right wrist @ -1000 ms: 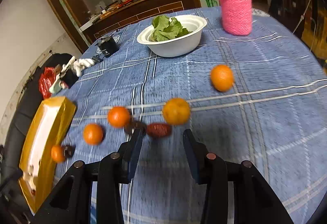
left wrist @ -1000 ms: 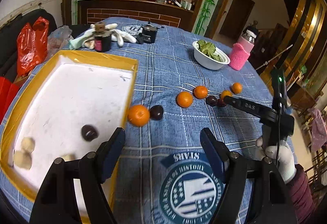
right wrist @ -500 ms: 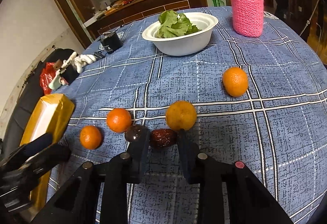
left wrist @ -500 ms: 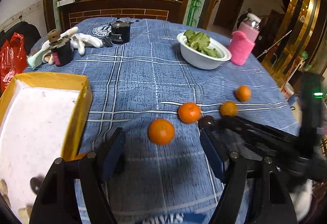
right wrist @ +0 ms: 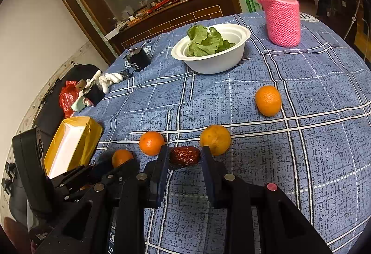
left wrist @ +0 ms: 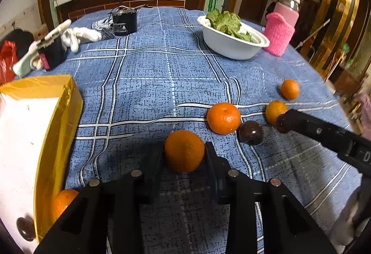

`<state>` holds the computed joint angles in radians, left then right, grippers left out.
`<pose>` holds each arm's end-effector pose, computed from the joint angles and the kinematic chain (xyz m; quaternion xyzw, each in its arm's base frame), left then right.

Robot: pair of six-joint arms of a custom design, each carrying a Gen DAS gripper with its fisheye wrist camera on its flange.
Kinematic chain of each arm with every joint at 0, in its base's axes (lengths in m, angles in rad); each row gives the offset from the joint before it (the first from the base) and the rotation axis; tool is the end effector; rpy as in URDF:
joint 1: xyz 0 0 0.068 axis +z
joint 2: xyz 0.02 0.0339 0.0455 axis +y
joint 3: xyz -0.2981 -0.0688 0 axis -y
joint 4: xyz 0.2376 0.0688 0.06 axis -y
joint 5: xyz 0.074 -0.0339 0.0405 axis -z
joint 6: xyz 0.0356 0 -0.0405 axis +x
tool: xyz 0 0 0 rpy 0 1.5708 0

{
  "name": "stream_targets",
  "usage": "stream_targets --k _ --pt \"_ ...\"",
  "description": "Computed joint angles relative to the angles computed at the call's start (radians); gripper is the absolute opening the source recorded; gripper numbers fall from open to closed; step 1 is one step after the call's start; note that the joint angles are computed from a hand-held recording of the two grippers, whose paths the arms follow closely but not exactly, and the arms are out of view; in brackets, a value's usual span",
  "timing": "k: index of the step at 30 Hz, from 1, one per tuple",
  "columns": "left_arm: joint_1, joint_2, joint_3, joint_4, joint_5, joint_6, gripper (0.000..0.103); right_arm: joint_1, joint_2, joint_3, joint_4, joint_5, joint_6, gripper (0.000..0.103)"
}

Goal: Organize fruits
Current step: 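Grasp a red date with the right tool while the left tool grasps a tangerine, then carry the date and tangerine into the tray and open both tools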

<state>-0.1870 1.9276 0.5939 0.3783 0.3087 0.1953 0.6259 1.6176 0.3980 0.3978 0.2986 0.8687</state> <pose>0.2933 -0.0665 0.0878 0.2246 0.9157 -0.1453 0.2999 0.2052 0.1354 0.1297 0.1655 0.9070 0.1443 0.3594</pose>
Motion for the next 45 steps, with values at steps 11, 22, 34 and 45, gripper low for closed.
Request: stream_targets --k 11,22,34,45 --pt "0.197 -0.167 -0.041 -0.106 0.310 -0.034 0.032 -0.115 0.071 -0.163 0.497 -0.340 0.060 0.031" --pt "0.867 -0.305 0.088 -0.500 0.444 0.272 0.033 0.233 0.101 0.148 0.276 -0.229 0.116 0.032" --pt "1.098 -0.009 0.361 -0.712 0.492 0.354 0.064 0.363 0.543 0.892 -0.293 -0.215 0.037 0.041" --pt "1.199 -0.115 0.363 -0.982 0.636 0.584 0.066 0.459 0.397 0.764 -0.296 -0.026 0.114 0.055"
